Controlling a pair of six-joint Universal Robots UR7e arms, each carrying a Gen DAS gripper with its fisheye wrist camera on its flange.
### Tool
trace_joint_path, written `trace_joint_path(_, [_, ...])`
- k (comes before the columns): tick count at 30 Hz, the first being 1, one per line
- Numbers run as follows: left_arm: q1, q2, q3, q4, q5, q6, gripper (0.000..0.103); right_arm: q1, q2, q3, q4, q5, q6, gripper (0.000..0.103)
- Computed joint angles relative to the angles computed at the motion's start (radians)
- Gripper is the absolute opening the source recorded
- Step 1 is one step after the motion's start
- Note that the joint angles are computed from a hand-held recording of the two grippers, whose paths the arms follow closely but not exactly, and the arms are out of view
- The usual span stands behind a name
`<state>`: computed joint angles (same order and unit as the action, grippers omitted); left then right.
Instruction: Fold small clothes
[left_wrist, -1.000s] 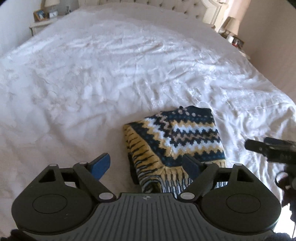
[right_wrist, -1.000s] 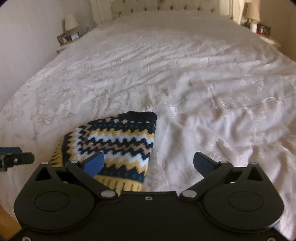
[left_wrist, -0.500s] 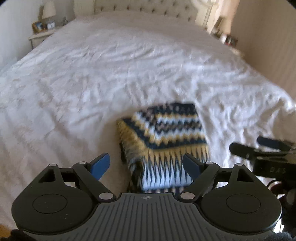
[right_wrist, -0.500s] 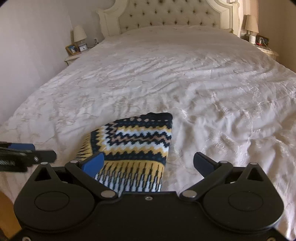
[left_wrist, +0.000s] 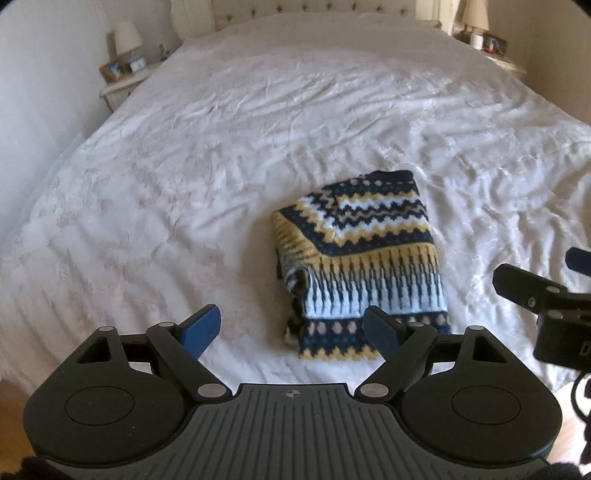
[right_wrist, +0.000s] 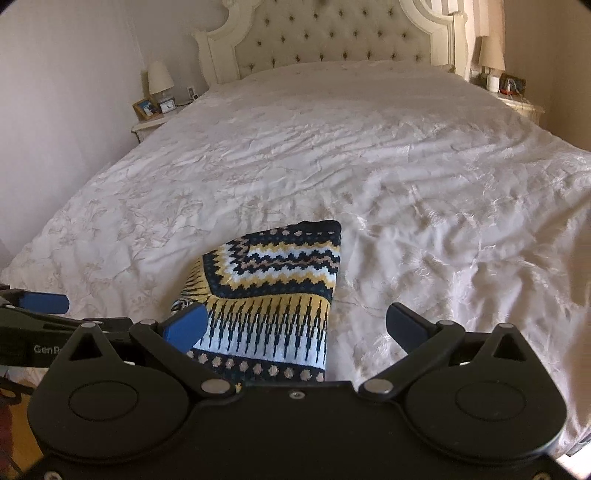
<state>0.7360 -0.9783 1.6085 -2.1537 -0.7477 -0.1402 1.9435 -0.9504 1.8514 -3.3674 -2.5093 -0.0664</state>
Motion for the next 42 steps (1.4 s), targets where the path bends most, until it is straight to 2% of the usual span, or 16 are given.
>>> trace_joint_path(3, [-0.003,0.0,-0.018,0.089,-0.012,-0.064,0.083,0.011,-0.012,0.011,0.017,-0.016,0.033,0.102])
trace_joint_path(7, [-0.008,-0.023,0.008,0.094,-0.009,-0.09,0.079,0.025,-0.019,0.023,0.012,-0.037,0.035,0.102])
trace_joint_path(8, [-0.009,-0.03,0.013,0.093,-0.012,-0.097,0.075,0.028,-0.021,0.027,0.009,-0.038,0.037,0.102])
trace_joint_path(11, [-0.015,-0.048,0.036,0.073,-0.002,-0.114,0.074,0.033,-0.027,0.037,0.005,-0.036,0.052,0.102])
trace_joint_path(15, [-0.02,-0.071,0.064,0.021,-0.01,-0.108,0.074,0.042,-0.026,0.042,0.007,-0.039,0.053,0.102])
trace_joint_path(26, [-0.027,-0.098,0.083,0.031,-0.009,-0.101,0.074,0.064,-0.018,0.047,-0.008,-0.047,0.055,0.102])
trace_joint_path(35, [-0.02,-0.116,0.092,0.008,-0.041,-0.065,0.074,0.076,-0.011,0.04,-0.008,-0.052,0.058,0.102])
trace_joint_path(42, [-0.023,-0.098,0.063,0.073,-0.012,-0.072,0.074,0.081,-0.005,0.031,-0.023,-0.062,0.051,0.102])
